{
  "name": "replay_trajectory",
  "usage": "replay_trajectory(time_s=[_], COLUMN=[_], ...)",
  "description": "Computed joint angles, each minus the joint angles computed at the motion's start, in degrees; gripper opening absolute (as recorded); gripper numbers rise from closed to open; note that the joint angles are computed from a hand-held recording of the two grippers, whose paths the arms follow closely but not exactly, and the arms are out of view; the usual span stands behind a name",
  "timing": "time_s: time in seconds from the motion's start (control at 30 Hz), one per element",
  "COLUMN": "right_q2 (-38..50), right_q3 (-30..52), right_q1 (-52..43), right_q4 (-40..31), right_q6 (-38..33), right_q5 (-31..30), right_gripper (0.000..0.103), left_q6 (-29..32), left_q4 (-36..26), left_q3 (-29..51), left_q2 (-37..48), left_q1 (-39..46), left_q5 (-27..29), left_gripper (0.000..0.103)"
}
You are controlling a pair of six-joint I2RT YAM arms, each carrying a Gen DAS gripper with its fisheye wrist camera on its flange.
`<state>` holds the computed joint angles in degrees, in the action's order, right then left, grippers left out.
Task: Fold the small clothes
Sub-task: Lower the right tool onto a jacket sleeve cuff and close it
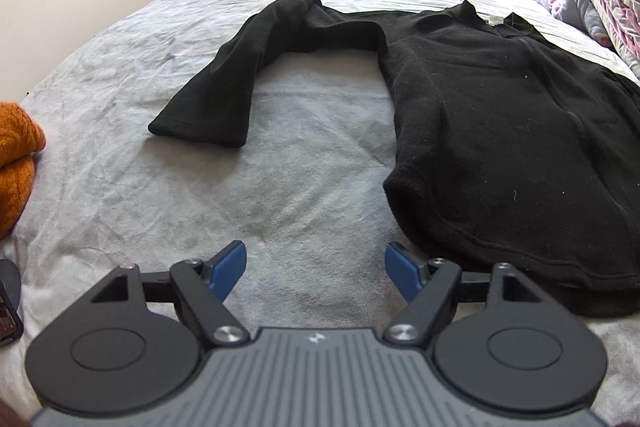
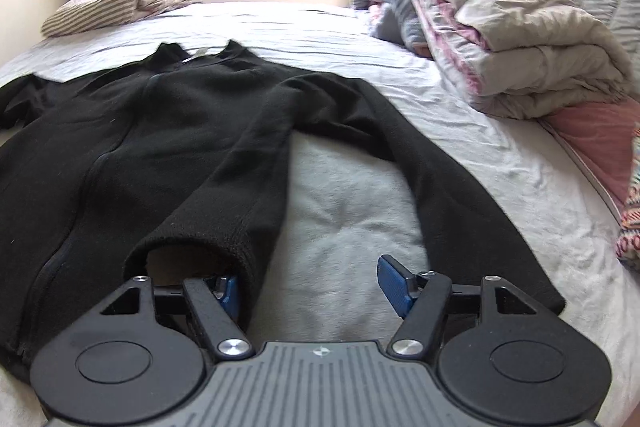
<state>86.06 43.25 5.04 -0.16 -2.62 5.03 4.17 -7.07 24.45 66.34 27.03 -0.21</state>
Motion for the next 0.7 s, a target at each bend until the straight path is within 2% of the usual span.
replay_trajectory(time_s=[0.17, 0.27, 0.33, 0.43, 0.57, 0.6, 0.67, 0.7], right_q2=[0.32, -2.92, -5.02, -5.60, 0.06, 2.00, 5.39, 6.69], right_q3=[1.85, -0.43, -1.40, 0.01, 3.82, 4.52, 5.17, 5.16], right_q1=[-10.93, -10.93, -12.06, -15.54, -16.73, -16.24, -15.05, -14.33], right_q4=[-6.98, -8.80, -10.51, -13.50, -14.05, -13.47, -11.24, -10.05], right_q6=[0.87, -2.87, -4.97, -3.04, 2.37, 4.28, 7.56, 9.08], right_q5=[-12.52, -11.48, -14.03, -24.06, -36.25, -37.08, -36.51, -35.59], right_gripper=[0.068, 0.072, 0.073, 0.078, 0.078, 0.075, 0.072, 0.065], left_q6=[-0.05, -0.37, -0.32, -2.01, -7.43, -8.71, -11.36, -13.26], left_q4=[-1.34, -3.48, -4.77, -4.58, 1.16, 2.48, 4.21, 4.57], left_q3=[-0.43, 0.04, 1.08, 3.29, 6.01, 6.47, 8.06, 8.89], left_q2=[-1.77, -4.28, -4.66, -2.05, 6.32, 8.41, 14.06, 17.08], left_q1=[4.72, 7.31, 8.57, 9.41, 8.41, 8.26, 8.55, 9.14], left_q5=[6.57, 11.90, 15.53, 20.13, 22.26, 22.55, 24.62, 26.56], left_gripper=[0.074, 0.074, 0.074, 0.074, 0.072, 0.069, 0.038, 0.032])
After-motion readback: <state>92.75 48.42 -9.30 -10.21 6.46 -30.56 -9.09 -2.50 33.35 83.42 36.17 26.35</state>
